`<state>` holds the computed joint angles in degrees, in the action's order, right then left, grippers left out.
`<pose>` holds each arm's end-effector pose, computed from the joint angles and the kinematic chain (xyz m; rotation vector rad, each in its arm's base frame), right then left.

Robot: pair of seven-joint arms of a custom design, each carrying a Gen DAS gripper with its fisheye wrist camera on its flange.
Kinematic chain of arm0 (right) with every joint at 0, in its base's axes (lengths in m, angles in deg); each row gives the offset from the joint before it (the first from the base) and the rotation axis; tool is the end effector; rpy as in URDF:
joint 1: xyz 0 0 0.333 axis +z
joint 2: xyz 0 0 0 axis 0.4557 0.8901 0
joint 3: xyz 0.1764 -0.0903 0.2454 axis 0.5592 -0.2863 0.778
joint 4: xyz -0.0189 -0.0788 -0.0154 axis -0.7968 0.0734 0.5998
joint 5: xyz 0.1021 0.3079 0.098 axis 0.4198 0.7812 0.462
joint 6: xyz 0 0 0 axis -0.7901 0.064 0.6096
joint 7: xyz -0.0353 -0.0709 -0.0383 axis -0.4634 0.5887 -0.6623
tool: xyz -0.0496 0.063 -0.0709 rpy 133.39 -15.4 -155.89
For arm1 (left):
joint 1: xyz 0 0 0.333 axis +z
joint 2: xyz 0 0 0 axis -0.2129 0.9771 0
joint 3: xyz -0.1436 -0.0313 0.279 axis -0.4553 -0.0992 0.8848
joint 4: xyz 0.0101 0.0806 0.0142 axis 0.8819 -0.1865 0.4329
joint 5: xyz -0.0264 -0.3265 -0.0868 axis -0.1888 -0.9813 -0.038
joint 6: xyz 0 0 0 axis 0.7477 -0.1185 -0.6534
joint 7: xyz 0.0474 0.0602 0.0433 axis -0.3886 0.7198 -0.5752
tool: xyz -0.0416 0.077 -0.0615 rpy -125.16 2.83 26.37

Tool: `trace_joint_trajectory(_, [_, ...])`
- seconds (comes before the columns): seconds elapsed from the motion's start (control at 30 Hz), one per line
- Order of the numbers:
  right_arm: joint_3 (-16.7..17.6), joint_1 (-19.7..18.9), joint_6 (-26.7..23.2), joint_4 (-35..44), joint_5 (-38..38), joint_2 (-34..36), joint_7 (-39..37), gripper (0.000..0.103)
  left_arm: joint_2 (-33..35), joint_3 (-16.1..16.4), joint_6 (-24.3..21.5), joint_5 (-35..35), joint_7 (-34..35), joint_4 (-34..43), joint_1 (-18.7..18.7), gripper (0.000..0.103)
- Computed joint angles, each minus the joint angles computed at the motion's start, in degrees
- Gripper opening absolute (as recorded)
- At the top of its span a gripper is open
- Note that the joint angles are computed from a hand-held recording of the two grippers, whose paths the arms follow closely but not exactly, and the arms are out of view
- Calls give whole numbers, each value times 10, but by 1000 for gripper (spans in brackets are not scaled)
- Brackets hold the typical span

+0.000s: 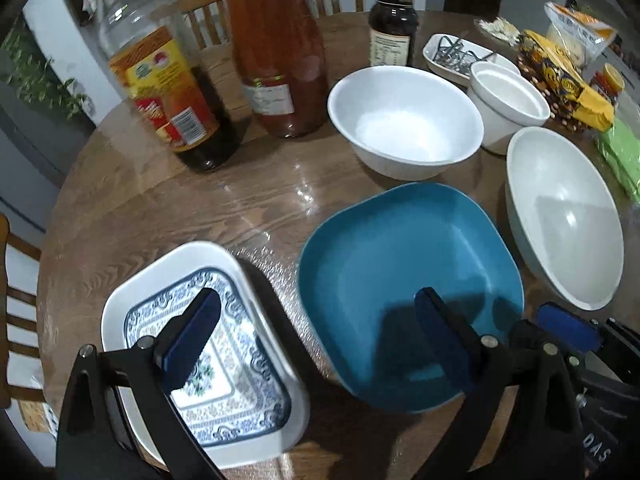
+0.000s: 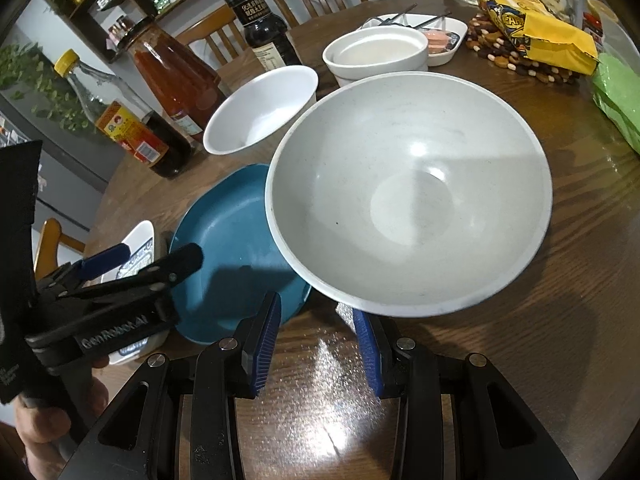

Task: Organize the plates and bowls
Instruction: 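Grasp the teal plate rim with the left tool and lift it, then carry the teal plate onto the patterned plate stack and release it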

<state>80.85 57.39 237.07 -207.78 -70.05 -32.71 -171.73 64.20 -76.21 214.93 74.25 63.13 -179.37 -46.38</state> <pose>0.3422 0.2971 0.3044 -0.7603 2.4800 -0.4404 0.5072 -0.4439 0.3174 -0.7382 2.7236 -0.6206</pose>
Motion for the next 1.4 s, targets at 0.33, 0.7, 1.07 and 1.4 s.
trace_joint_trajectory(0.33, [-5,2,-4,9,4,13,-1,38,23,-3,20,11,30,23,-11,79])
trace_joint_trajectory(0.7, [-11,-2,8,9,2,19,-3,38,41,-19,-36,-17,51,50,-1,38])
trace_joint_trajectory(1.07, [-13,-2,16,9,-43,23,21,25,24,-19,-9,-32,43,17,7,17])
trace_joint_trajectory(1.4, [2,6,10,-1,-109,6,101,15,-44,-46,81,-75,64,-77,41,12])
